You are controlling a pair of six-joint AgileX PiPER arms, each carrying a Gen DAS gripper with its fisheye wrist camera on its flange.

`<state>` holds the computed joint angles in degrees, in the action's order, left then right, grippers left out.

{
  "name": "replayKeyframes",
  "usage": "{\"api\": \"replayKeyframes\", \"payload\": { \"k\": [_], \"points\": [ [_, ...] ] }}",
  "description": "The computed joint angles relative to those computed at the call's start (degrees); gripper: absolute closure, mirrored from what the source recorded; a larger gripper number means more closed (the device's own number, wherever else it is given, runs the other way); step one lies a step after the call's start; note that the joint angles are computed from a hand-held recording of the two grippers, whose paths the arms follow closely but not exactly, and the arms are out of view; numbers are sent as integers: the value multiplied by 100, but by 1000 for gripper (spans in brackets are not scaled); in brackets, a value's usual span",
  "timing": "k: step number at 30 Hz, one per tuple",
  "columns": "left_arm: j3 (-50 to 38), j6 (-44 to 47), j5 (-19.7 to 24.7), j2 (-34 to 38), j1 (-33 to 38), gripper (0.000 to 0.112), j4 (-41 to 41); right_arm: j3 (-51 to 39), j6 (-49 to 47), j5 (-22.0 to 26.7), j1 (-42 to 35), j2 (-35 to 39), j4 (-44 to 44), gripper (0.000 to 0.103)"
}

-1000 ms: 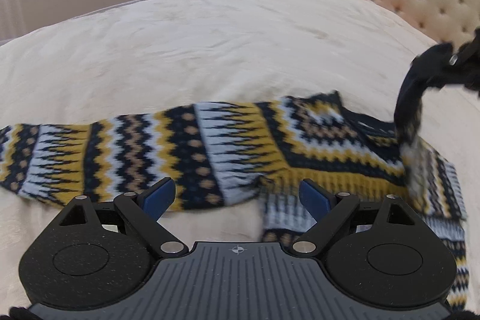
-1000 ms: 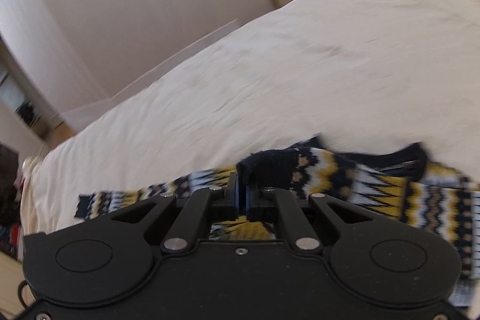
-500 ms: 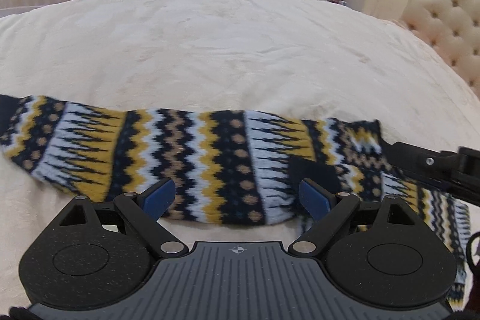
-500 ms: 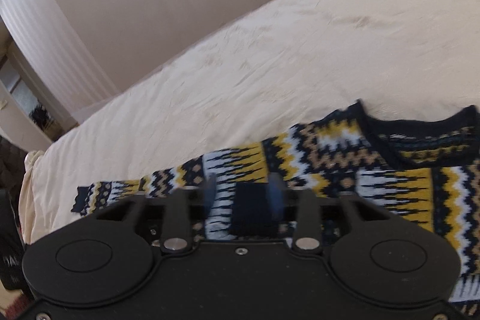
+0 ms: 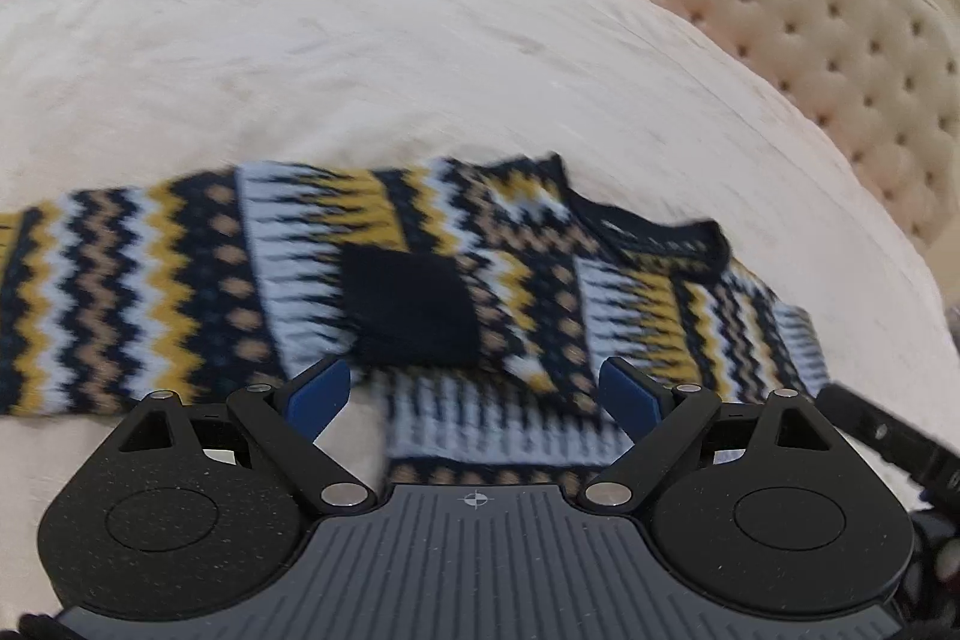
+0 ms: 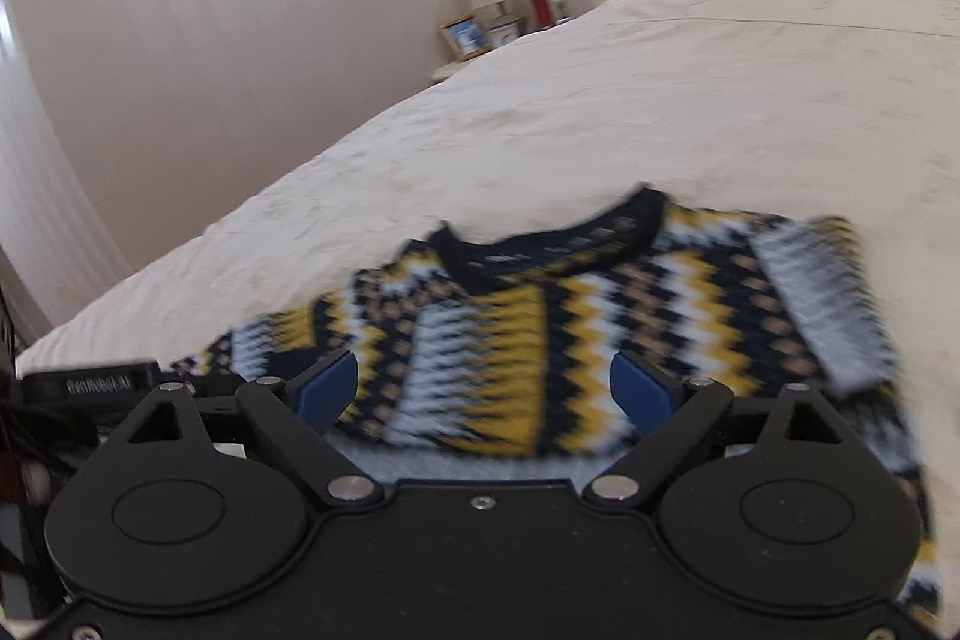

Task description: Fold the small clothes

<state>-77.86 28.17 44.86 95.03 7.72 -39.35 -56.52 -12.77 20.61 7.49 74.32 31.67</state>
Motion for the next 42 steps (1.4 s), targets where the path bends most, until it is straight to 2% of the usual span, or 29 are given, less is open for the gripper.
{"api": "replayKeyframes", "payload": {
  "k": [4, 8, 12, 14, 16, 18, 20, 26, 29, 33, 38, 42],
  "points": [
    [134, 327, -38, -2, -189, 22, -139, 644, -594, -226, -202, -389, 215, 10],
    [228, 686, 77, 34, -283, 22, -428, 1071, -1682, -270, -508, -507, 1197, 10],
    [296, 691, 123, 125, -356, 22, -515, 1185, -2418, -55, -799, -424, 1990, 10],
    [357, 636, 33, 129, -399, 22, -476, 1082, -2287, 77, -913, -292, 2017, 10],
    [433, 625, -100, 93, -440, 22, -429, 1095, -2660, 297, -1142, -205, 2508, 10],
    [499, 626, -247, 41, -480, 22, -401, 964, -2428, 598, -1298, -17, 2282, 5],
    [554, 626, -391, -12, -540, 22, -345, 872, -1874, 659, -1332, 97, 1706, 4],
    [570, 450, -653, -6, -737, 22, -93, 715, -1419, 940, -1614, 165, 1484, 4],
    [458, 363, -651, 158, -735, 22, -299, 710, -1443, 1067, -1663, 124, 1433, 4],
    [364, 268, -813, 271, -777, 22, -469, 811, -1824, 1022, -1718, 27, 1675, 4],
    [698, 680, -1798, 15, -768, 22, -1006, 929, -2596, 548, -1665, -33, 2206, 4],
    [642, 230, -1800, 76, -609, 22, -771, 868, -3072, 314, -1583, 162, 2633, 4]
  ]
}}
